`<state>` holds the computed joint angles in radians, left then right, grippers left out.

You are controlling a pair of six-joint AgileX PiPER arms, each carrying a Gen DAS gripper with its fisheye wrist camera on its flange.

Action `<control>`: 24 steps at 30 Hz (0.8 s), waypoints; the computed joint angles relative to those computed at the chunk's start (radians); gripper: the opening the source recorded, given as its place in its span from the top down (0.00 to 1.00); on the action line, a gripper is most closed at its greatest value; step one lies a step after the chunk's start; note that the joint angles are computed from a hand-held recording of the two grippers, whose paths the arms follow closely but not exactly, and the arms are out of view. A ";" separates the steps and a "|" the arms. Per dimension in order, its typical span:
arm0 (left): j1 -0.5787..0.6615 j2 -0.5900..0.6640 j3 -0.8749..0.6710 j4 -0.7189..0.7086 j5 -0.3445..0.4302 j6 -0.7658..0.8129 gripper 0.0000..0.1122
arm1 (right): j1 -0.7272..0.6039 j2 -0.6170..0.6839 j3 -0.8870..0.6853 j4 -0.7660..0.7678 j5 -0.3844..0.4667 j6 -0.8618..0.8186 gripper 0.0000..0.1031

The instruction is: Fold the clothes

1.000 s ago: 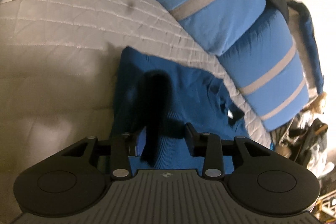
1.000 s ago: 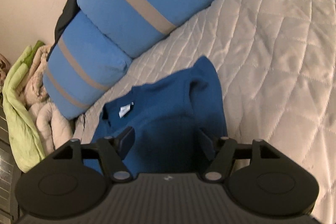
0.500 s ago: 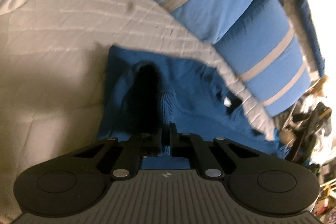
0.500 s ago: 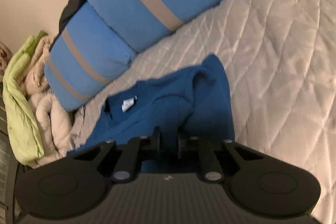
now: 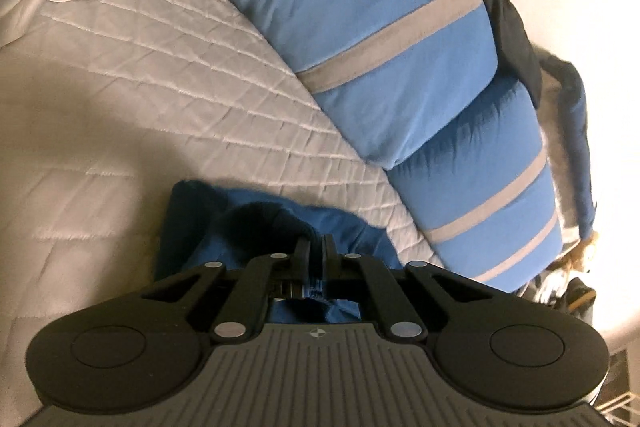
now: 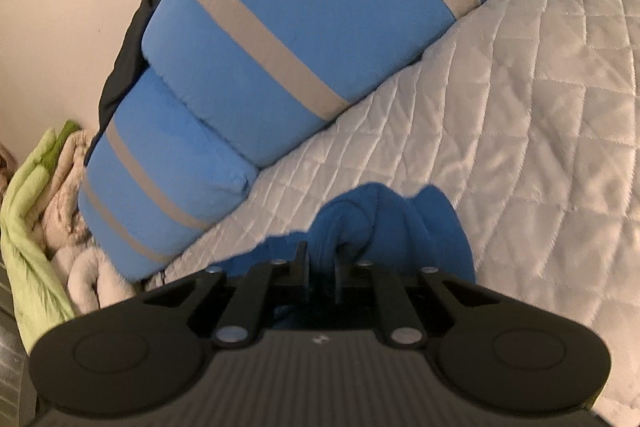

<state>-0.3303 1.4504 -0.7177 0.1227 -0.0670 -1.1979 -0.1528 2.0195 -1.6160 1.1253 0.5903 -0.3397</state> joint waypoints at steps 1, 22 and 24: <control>0.008 0.008 -0.006 0.006 -0.007 -0.011 0.95 | 0.004 0.015 -0.022 -0.005 -0.007 0.018 0.89; -0.044 0.268 -0.111 -0.767 -0.190 0.682 0.60 | 0.106 0.066 -0.079 -0.012 -0.209 -0.001 0.03; -0.071 0.268 -0.116 -0.864 -0.188 0.805 0.60 | 0.119 0.062 -0.059 0.009 -0.213 -0.024 0.01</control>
<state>-0.4008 1.7184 -0.8341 -0.7417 -0.2549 -0.3928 -0.0337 2.0818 -1.6751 1.1348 0.3776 -0.3637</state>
